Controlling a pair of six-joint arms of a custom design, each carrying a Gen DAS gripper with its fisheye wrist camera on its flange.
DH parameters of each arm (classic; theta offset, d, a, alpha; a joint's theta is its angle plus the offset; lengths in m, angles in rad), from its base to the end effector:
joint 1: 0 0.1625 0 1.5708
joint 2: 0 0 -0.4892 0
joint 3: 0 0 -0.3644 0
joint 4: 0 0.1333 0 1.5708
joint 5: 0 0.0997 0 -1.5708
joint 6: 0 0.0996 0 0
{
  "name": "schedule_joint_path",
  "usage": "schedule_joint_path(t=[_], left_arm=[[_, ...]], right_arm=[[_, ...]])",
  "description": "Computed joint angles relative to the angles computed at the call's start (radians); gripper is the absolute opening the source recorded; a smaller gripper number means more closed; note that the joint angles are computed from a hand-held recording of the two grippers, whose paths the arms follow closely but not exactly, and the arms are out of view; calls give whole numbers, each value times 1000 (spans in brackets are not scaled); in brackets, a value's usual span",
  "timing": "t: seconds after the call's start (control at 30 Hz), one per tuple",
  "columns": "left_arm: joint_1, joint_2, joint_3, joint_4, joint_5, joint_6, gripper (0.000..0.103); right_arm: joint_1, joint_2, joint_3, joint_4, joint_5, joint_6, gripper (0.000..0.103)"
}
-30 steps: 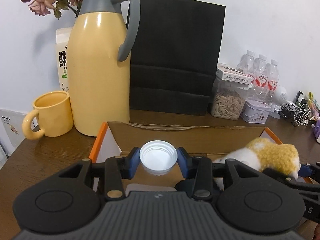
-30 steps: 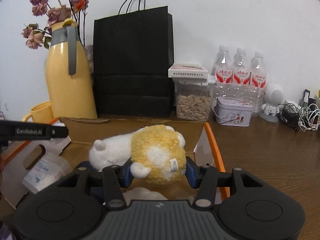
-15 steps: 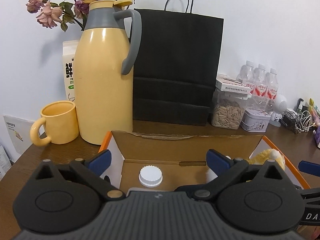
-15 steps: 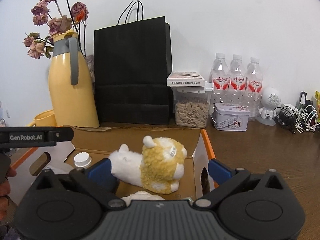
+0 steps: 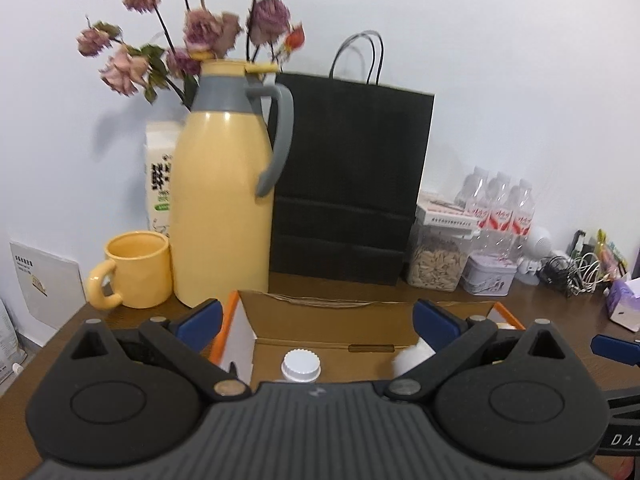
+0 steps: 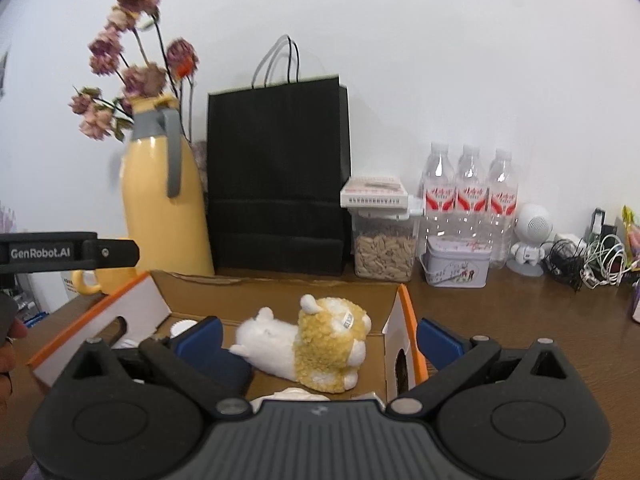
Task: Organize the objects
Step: 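Grasp the black USB cable on the table with the right gripper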
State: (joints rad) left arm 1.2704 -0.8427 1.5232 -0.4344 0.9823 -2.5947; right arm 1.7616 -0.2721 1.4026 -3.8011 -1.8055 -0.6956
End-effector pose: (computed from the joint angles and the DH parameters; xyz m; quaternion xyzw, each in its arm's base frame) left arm -0.0166 -0.6909 0.1815 0.1476 0.7613 -0.5560 0.2993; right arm 0.2519 -0.7234 0.0092 0.3078 -0.7911 0.4776 0.2263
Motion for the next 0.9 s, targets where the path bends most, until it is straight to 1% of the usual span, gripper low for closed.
schedule_joint_path(t=[0.13,0.27,0.43,0.63,0.8,0.9], left_arm=[[-12,-57,113,-60,-9,2,103],[-19,-103,204,-81,-48,-12,103],[-25,-150,304,-99,-104,-33,103],[-33,-191,402,-111,-143,-61,103],[-46,-222,478,-135,-151,-78,103],[-53,-228,507,-145,-156,-83,103]], right_arm=[[2,-28,96,-74,20,-8,103],[8,-50,191,-134,14,-36,103],[6,-72,311,-203,17,-38,103],[-1,-85,424,-255,-17,-54,103],[-16,-93,500,-278,-57,-76,103],[-27,-99,526,-277,-79,-84,103]])
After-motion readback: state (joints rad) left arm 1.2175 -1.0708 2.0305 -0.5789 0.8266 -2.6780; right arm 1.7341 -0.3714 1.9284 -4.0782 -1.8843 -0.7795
